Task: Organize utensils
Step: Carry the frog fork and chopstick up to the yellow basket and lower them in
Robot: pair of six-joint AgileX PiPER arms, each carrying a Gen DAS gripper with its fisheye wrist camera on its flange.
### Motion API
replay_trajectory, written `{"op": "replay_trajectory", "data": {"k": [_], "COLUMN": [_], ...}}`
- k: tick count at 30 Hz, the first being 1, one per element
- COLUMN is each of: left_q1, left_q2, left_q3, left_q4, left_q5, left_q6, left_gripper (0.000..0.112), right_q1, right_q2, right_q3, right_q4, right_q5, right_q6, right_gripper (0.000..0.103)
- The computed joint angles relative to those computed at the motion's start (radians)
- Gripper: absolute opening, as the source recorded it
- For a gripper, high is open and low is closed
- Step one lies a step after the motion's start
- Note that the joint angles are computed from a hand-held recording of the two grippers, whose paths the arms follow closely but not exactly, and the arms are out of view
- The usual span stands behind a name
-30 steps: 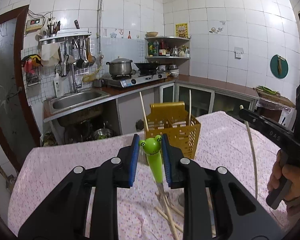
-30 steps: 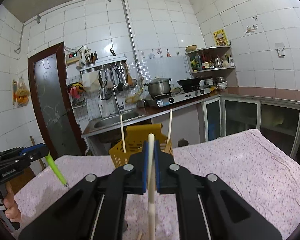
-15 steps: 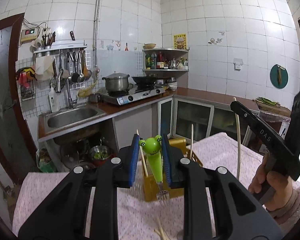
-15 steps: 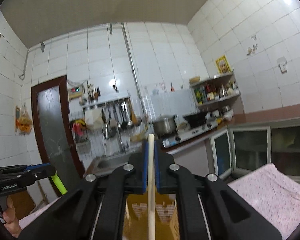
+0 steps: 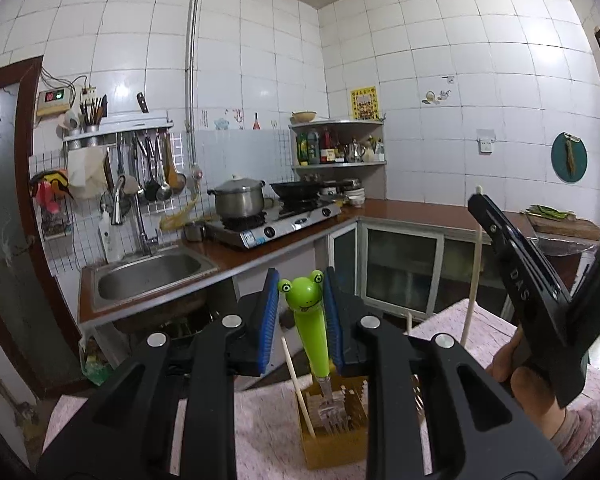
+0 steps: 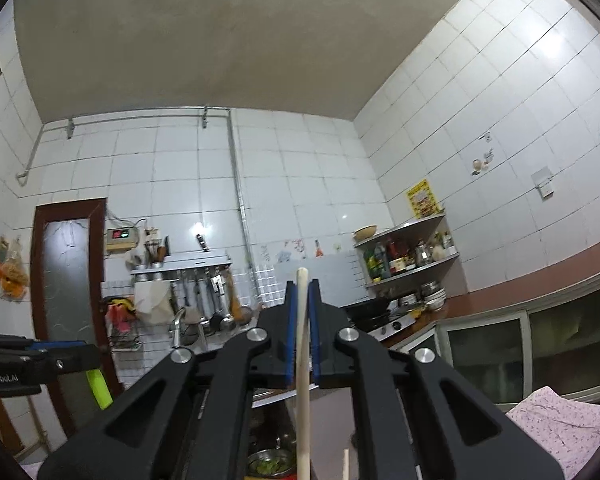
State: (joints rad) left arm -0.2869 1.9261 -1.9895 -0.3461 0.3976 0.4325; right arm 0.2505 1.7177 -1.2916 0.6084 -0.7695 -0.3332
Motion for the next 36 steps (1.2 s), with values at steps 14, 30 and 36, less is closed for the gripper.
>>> {"op": "replay_trajectory", "data": {"k": [14,30,36], "left_q1": [0.028,0.058,0.059], "left_q2": [0.154,0.213,0.222], "left_q3": [-0.013,0.095,0.138], "left_q4": [-0.289,-0.895,-0.953], "left_q5": [-0.072,-0.123,-0.128], "left_q6": [0.225,0.804,0.860], "left_gripper": [0.021,0.021,0.021], "right_q1": [0.014,-0.018,-0.035], "right_q2": [0.128,0.132,0.147], "right_q3": [-0.088,-0.016,-0.007], "right_q4": [0.105,-0.021,-0.047], "right_q5": [-0.084,0.104,0.200], "right_q6": [-0.061,-0.076,-0.064], "right_gripper": [0.006,0.006,0.006]}}
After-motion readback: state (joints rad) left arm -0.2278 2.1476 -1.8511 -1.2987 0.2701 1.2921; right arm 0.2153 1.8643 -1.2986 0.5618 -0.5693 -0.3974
